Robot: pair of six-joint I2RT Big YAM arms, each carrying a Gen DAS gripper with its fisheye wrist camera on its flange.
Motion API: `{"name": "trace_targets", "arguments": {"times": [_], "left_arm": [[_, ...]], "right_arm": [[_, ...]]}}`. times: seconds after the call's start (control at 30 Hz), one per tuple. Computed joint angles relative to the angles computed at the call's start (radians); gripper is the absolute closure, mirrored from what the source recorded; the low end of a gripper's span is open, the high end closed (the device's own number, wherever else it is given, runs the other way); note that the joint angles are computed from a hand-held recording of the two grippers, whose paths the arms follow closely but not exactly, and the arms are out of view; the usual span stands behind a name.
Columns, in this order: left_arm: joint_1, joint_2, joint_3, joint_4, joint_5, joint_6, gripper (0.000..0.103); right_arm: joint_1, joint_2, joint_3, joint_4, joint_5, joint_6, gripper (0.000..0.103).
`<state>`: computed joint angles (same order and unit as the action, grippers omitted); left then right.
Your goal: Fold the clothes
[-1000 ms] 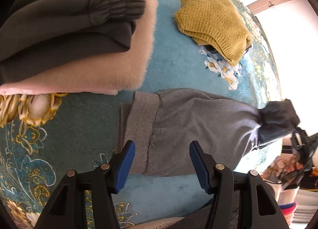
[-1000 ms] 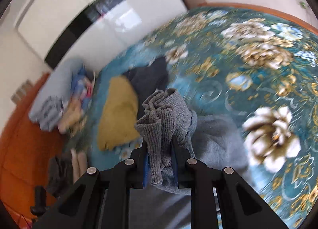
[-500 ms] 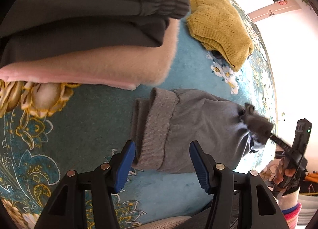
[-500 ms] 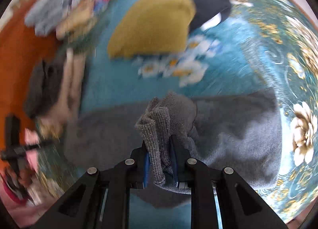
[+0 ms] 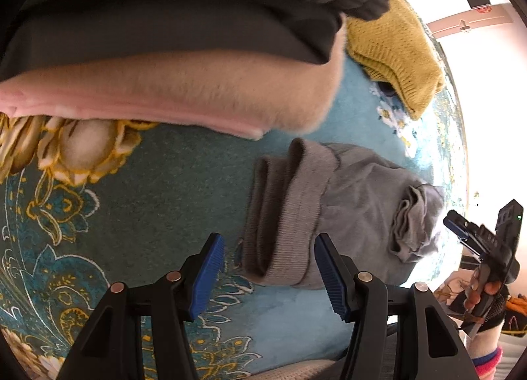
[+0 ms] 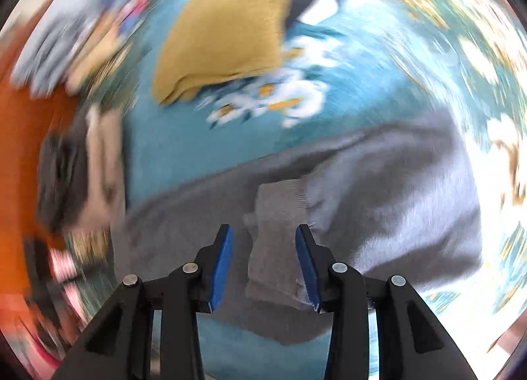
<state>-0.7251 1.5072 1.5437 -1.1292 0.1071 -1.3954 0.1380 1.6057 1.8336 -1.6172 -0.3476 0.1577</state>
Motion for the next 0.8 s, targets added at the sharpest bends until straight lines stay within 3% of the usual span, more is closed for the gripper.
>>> {"name": "trace_targets", "arguments": {"times": [0.1,0.27,0.33,0.4,0.5,0.67,0.8], "left_arm": [[-0.001,0.01,0.004,-0.004,0.002,0.016,0.042],[-0.003,0.018,0.001,0.008,-0.008,0.045,0.041],[-0.009,0.008,-0.023,0.054,-0.041,0.069,0.035],[-0.014,-0.002,-0.049,0.102,-0.074,0.096,0.023],[-0.017,-0.001,-0.08,0.149,-0.089,0.124,0.021],[0.011,-0.023,-0.227,0.403,0.048,0.037,0.02],[0.037,-0.063,-0.322,0.569,0.077,-0.054,0.02]], "right_arm": [[-0.001,0.0,-0.074,0.039,-0.032,0.117,0.062],[0.008,-0.011,-0.168,0.07,-0.011,0.133,0.062],[-0.015,-0.048,-0.188,0.141,-0.063,0.156,0.062],[-0.041,-0.094,-0.217,0.229,-0.112,0.193,0.062],[-0.075,-0.14,-0.261,0.317,-0.152,0.257,0.061],[-0.1,-0.154,-0.311,0.358,-0.153,0.328,0.061],[-0.093,-0.153,-0.32,0.373,-0.147,0.349,0.061]]}}
